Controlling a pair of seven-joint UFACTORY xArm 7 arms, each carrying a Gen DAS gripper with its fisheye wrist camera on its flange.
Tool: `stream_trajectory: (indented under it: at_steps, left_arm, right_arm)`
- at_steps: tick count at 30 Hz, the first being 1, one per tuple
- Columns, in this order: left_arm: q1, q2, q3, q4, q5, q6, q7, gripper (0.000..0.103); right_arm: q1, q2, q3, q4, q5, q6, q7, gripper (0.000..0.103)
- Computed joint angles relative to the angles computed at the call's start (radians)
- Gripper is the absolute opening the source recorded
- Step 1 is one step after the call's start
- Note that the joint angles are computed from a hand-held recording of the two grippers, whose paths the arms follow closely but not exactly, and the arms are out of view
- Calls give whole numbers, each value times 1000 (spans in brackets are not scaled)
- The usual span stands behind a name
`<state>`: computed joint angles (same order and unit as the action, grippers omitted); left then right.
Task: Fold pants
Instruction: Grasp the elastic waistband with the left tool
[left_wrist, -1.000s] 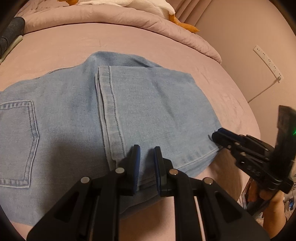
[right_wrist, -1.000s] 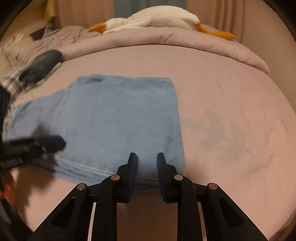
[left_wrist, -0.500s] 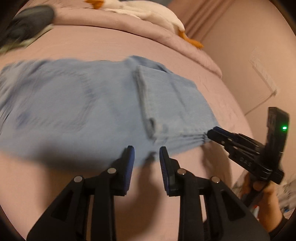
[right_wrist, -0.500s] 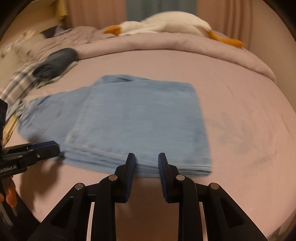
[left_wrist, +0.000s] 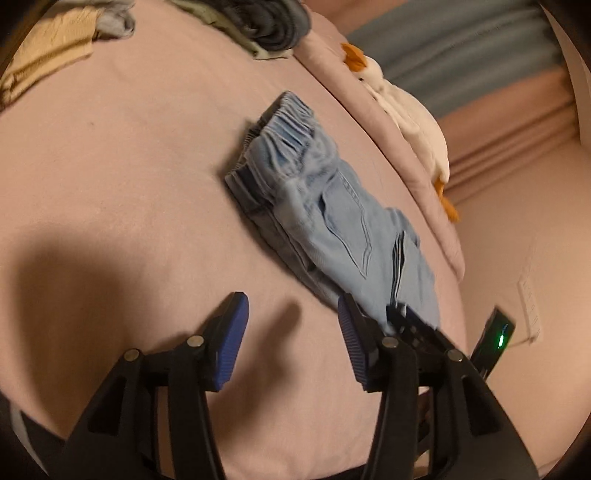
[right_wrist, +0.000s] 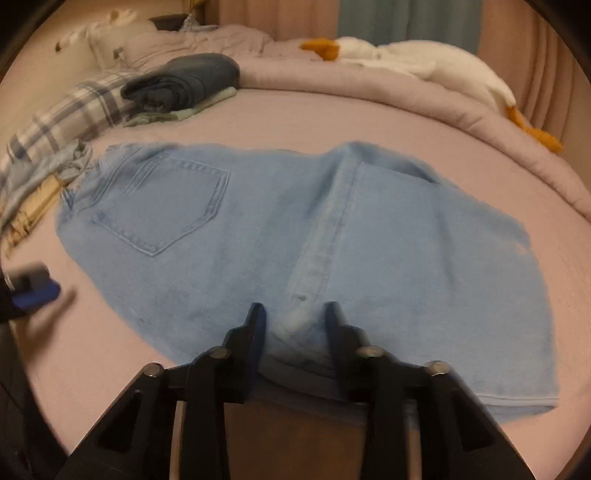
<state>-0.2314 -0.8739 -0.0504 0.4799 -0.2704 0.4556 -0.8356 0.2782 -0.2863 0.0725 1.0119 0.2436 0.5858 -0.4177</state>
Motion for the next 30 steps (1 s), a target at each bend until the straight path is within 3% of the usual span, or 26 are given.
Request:
stream_trajectory:
  at_steps: [2,4,9,14,16,18,21,23,27,30]
  left_arm:
    - [-11,22,18,5,-19,-23,-1,54]
    - [-14,63,22,14,-50,-79,-27,58]
    - [-8,155,14,68,-61,-169,-67,82]
    - [12,210,11,103,-43,-195,-105,81]
    - [-10,231,42,118,-62,-203,-98,73]
    - [-57,231,94,106,-104,-219,-74,41]
    - [-120,197,150,53,-166,-270,-27,24]
    - [-109,172,135,33,-173,-276,-34,23]
    - [26,189,26,158,3,-82,-5,23]
    - [52,208,-13,237,94,-64,71,23]
  right_arm:
    - [-6,-1,11,2,-24,1,19,41]
    - [12,13,-29,32,55,48,-15,43]
    - [-1,12,-17,31,83,51,-23,46]
    - [1,6,-6,15,70,22,-2,49]
    - [6,9,-14,20,84,29,-12,49]
    - [8,10,-18,24,91,35,-24,49]
    - [8,11,-19,27,94,41,-39,50]
    - [13,14,-27,36,112,60,-65,54]
    - [-6,39,-17,113,91,159,-21,55]
    - [1,75,-42,185,219,203,-17,53]
